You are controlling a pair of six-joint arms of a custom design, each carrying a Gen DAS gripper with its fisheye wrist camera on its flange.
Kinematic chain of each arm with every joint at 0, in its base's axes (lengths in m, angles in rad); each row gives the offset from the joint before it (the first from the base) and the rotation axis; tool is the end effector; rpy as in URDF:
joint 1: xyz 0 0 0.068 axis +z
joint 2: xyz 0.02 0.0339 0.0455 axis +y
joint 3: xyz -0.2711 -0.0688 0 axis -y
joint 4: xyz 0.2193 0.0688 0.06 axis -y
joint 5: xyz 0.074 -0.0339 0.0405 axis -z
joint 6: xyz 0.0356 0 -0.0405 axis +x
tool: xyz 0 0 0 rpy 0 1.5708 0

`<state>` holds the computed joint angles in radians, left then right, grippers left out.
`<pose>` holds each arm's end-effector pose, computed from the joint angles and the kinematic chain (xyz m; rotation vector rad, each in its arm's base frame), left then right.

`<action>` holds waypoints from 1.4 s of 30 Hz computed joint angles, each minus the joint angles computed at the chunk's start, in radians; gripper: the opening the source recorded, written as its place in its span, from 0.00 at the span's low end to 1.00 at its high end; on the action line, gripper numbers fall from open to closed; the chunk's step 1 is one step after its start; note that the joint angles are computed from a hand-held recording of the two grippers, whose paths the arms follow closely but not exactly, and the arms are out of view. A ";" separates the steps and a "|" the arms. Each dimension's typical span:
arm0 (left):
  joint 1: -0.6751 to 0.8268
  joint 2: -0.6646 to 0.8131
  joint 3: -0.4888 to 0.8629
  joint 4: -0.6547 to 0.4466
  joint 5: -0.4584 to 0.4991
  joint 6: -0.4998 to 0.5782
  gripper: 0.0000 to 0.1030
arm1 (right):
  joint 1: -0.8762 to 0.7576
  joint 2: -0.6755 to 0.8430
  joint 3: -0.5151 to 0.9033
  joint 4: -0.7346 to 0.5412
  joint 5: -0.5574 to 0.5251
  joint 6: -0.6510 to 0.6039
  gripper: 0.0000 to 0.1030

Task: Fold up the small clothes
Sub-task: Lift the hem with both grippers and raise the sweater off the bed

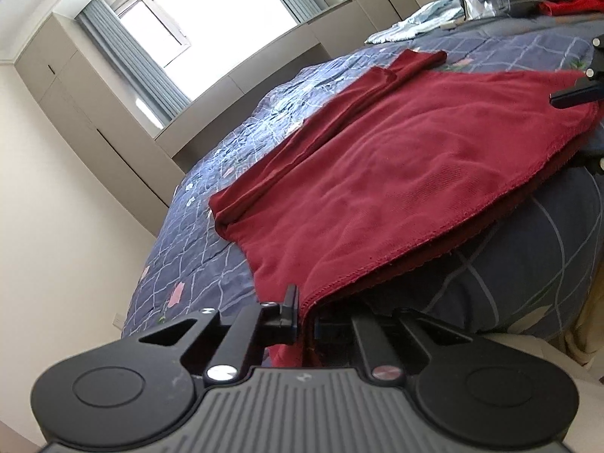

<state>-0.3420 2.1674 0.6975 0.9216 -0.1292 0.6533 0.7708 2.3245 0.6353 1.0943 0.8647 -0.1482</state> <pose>0.3288 -0.1122 0.0687 0.9486 1.9079 0.3213 0.2482 0.2032 0.0319 -0.4309 1.9335 -0.5324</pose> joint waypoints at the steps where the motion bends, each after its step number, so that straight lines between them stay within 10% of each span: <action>1: 0.001 -0.005 -0.004 0.002 0.003 0.001 0.07 | -0.013 -0.006 -0.009 0.008 0.004 0.006 0.20; 5: 0.009 -0.011 -0.010 0.013 0.025 0.021 0.06 | -0.045 -0.028 -0.057 0.047 -0.029 -0.042 0.05; 17: 0.075 -0.158 -0.224 0.085 0.231 0.119 0.04 | 0.065 -0.390 -0.215 -0.306 -0.072 0.022 0.03; 25: 0.192 -0.547 -0.403 -0.259 0.393 0.212 0.04 | 0.242 -0.776 -0.157 -0.974 -0.199 0.295 0.04; 30: 0.255 -0.685 -0.341 -0.547 0.472 0.214 0.04 | 0.133 -0.878 -0.141 -1.001 -0.345 0.287 0.04; 42: 0.258 -0.488 0.171 -0.943 0.560 0.019 0.05 | -0.204 -0.880 0.021 -1.013 -0.606 0.099 0.05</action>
<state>-0.0842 1.6792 0.8681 -0.0213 0.4312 0.6721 0.5664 1.4449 0.6561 0.0810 0.2592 -0.0490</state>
